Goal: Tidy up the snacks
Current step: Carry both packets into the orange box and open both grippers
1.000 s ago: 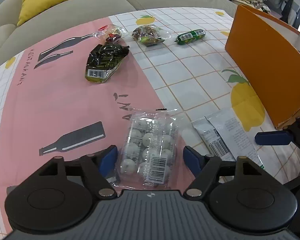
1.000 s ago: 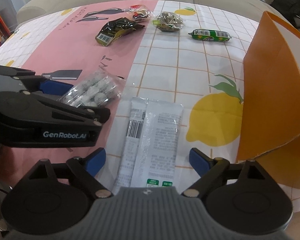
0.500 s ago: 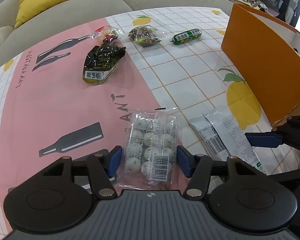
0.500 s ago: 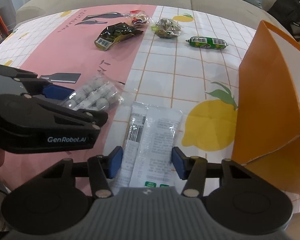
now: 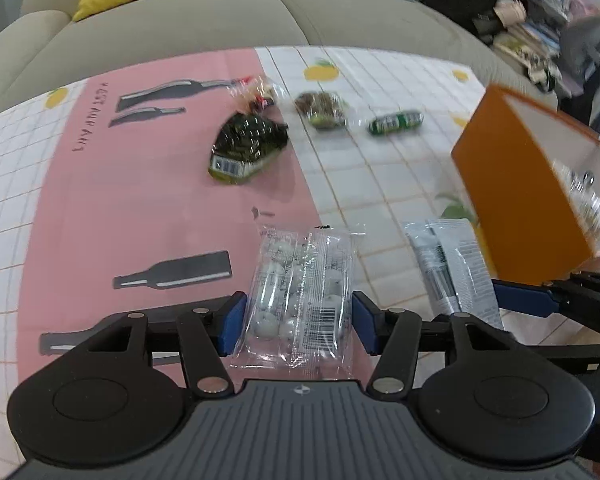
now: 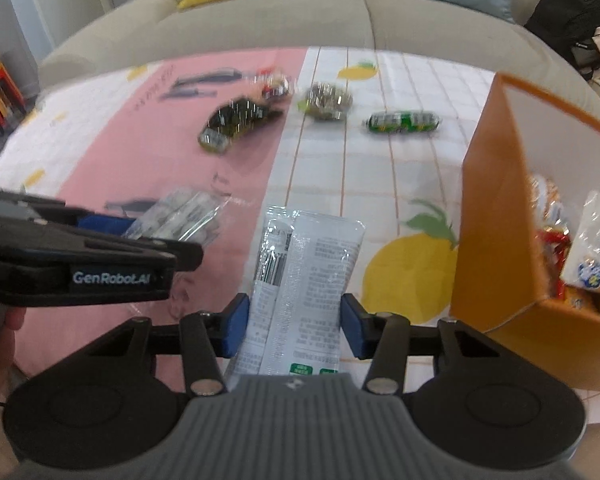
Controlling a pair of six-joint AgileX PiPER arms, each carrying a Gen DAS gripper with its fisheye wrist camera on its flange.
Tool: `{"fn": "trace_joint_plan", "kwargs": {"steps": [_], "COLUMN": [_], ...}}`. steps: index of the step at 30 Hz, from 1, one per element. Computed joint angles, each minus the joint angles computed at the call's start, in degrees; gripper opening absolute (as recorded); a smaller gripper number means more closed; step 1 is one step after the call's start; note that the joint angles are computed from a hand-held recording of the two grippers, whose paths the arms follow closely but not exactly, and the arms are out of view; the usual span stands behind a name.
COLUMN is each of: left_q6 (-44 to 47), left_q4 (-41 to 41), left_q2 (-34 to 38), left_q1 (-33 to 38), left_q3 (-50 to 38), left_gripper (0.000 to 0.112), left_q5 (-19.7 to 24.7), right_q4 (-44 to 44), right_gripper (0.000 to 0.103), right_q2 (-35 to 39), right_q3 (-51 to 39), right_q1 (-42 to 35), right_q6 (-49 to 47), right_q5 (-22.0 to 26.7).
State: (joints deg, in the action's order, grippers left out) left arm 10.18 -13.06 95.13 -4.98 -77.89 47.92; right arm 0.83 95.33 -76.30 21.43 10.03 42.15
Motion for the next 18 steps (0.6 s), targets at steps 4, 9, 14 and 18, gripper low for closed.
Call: {"fn": "trace_joint_plan", "kwargs": {"steps": [4,9,14,18], "left_q6": [-0.35,-2.36,-3.05,-3.07], "left_q4": [-1.48,-2.13,-3.96,-6.92], "left_q2": [-1.35,-1.19,1.97,6.97], "left_q1": [0.25,-1.91,-5.22,-8.11], "left_q3": [-3.98,-11.47,-21.87,-32.18], "left_gripper": [0.064,0.064,0.064,0.064], "left_q5": [3.96,7.93,12.21,15.80], "right_q4": [1.18,3.12,6.22,11.42], "right_gripper": [0.048,0.048,0.048,0.048], "right_q2": [-3.33,-5.95,-6.50,-4.25], "right_q3": [-1.27,-5.21,-11.06,-17.96], "right_q1": [-1.78,-6.49,-14.00,-22.57], "right_q6": [-1.75,-4.74,-10.14,-14.08], "right_q5": [0.70,3.41,7.90,13.62]}}
